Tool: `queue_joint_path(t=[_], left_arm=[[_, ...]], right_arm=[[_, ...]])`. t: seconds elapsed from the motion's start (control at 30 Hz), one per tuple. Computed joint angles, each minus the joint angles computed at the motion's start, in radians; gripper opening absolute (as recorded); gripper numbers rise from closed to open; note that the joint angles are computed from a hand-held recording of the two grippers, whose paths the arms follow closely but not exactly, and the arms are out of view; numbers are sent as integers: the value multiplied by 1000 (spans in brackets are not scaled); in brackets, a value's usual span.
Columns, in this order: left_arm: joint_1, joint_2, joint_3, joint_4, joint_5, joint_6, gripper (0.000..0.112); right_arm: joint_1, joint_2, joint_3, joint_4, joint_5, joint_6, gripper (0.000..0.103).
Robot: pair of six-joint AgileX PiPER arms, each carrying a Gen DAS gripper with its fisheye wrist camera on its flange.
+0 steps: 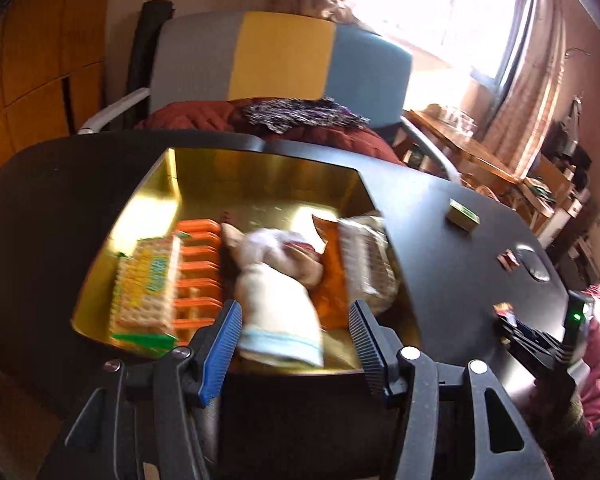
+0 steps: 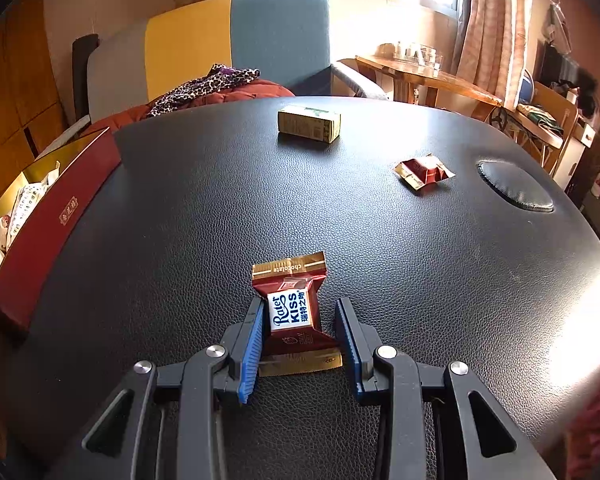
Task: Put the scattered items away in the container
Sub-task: 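Carry the cracker pack into the gold tray and open the left tool, then carry the Kiss chocolate over the gold tray and open the right tool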
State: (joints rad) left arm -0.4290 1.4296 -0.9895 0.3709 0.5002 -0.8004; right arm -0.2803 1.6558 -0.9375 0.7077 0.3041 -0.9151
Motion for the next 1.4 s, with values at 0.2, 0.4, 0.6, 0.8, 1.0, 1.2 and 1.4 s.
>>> queue_joint_path(t=[0.2, 0.4, 0.6, 0.8, 1.0, 1.2, 1.4], left_arm=[[-43, -15, 32, -9, 9, -17, 57], [-54, -42, 73, 26, 15, -66, 57], [-60, -78, 108, 75, 32, -119, 57], [-44, -105, 148, 92, 26, -143, 57], [-8, -125, 181, 62, -5, -119, 57], [30, -151, 214, 27, -30, -95, 57], [55, -167, 237, 2, -39, -74, 57]], right_arm=[[42, -16, 15, -42, -17, 34, 35], [102, -22, 2, -66, 21, 64, 35], [204, -44, -34, -70, 54, 81, 35], [313, -55, -153, -55, 122, 109, 35], [458, -8, -303, -54, 182, 144, 35], [580, 123, -471, -129, 253, 257, 35], [629, 234, -592, -191, 318, 349, 36]])
